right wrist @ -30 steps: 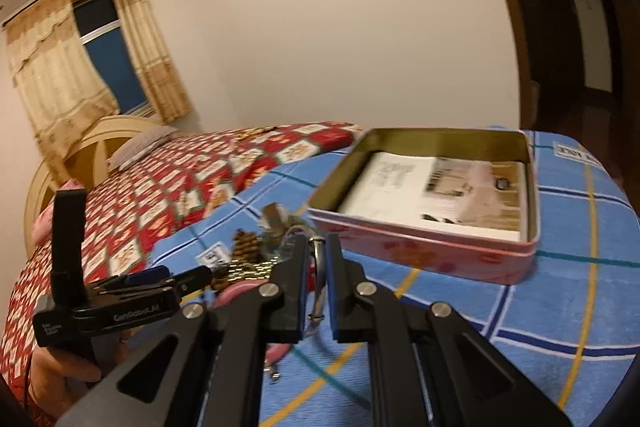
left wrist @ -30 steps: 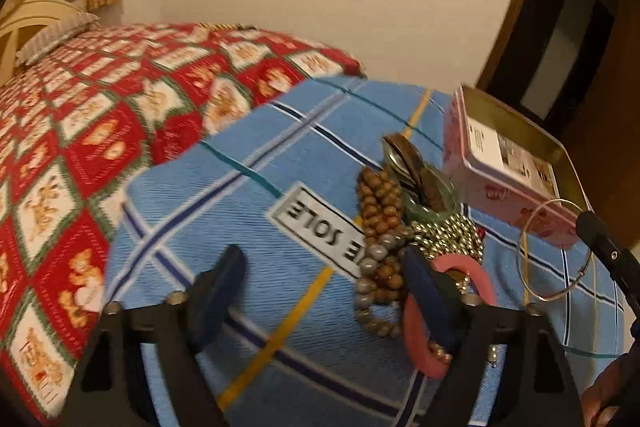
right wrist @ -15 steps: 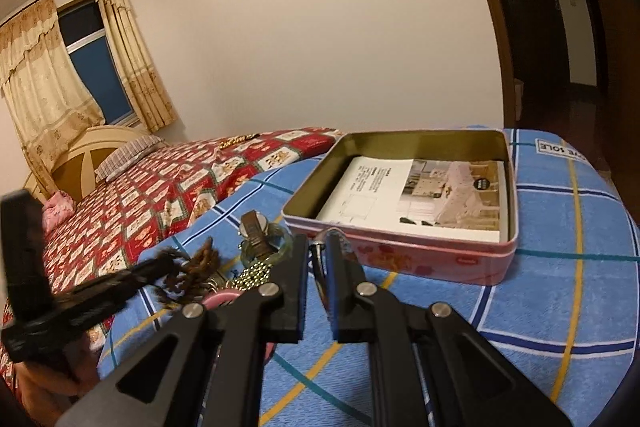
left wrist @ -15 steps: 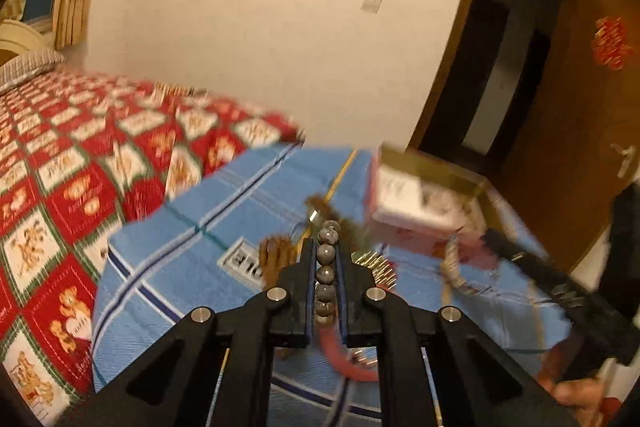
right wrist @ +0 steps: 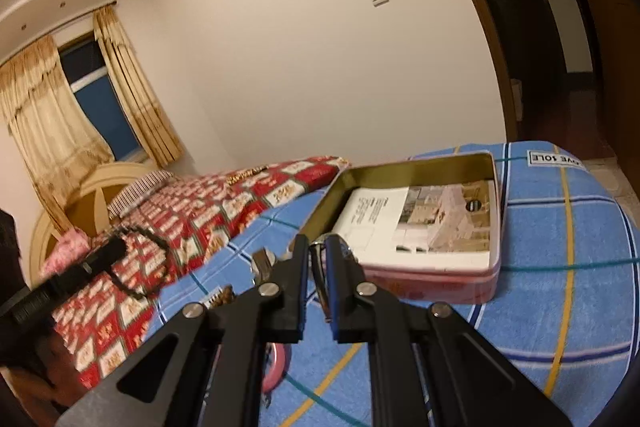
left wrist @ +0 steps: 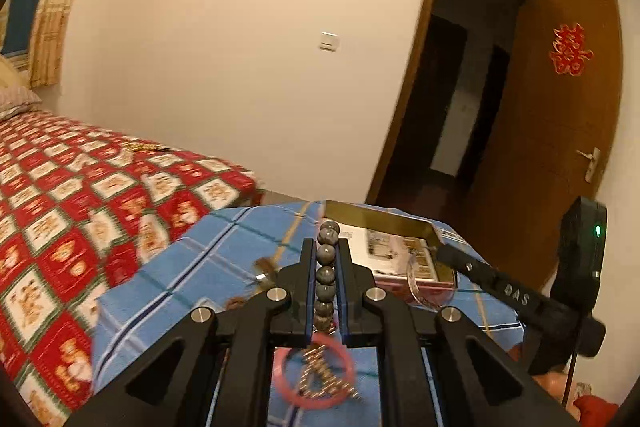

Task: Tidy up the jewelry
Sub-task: 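Carry both bracelets into the pink tin and open both tools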

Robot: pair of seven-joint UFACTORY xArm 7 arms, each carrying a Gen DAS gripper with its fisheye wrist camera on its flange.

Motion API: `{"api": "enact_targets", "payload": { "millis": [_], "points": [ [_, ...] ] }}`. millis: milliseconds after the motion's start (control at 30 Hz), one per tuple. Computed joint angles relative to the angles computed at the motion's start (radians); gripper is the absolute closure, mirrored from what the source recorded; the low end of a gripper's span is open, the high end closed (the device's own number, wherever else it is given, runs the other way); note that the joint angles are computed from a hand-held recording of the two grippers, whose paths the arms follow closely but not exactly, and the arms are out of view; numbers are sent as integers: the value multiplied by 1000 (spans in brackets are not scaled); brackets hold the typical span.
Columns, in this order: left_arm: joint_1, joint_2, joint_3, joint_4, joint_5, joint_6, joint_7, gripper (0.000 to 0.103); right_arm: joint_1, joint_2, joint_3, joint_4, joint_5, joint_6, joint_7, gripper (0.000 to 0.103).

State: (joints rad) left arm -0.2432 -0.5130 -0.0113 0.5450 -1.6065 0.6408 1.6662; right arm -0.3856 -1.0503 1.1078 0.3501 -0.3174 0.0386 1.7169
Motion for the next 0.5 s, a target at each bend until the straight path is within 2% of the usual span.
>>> {"api": "enact_targets", "payload": {
  "millis": [100,167,233,333,500],
  "points": [
    [-31,50,-40,45,-44,-12,18,95,-7,-18,-47,-35,-2,-42,-12,91],
    [-51,110,-75,94,-63,-33,14,95,-32,-20,-74,-68,12,-122,-18,91],
    [-67,165,-104,138,-80,-65,17,95,-96,6,-93,-106,38,-254,-33,91],
    [-90,267,-134,215,-80,-95,-3,95,-171,75,-106,-120,62,-366,-87,91],
    [-129,406,-171,315,-57,-167,-41,95,-234,137,-78,-139,124,-431,-139,91]
  ]
}}
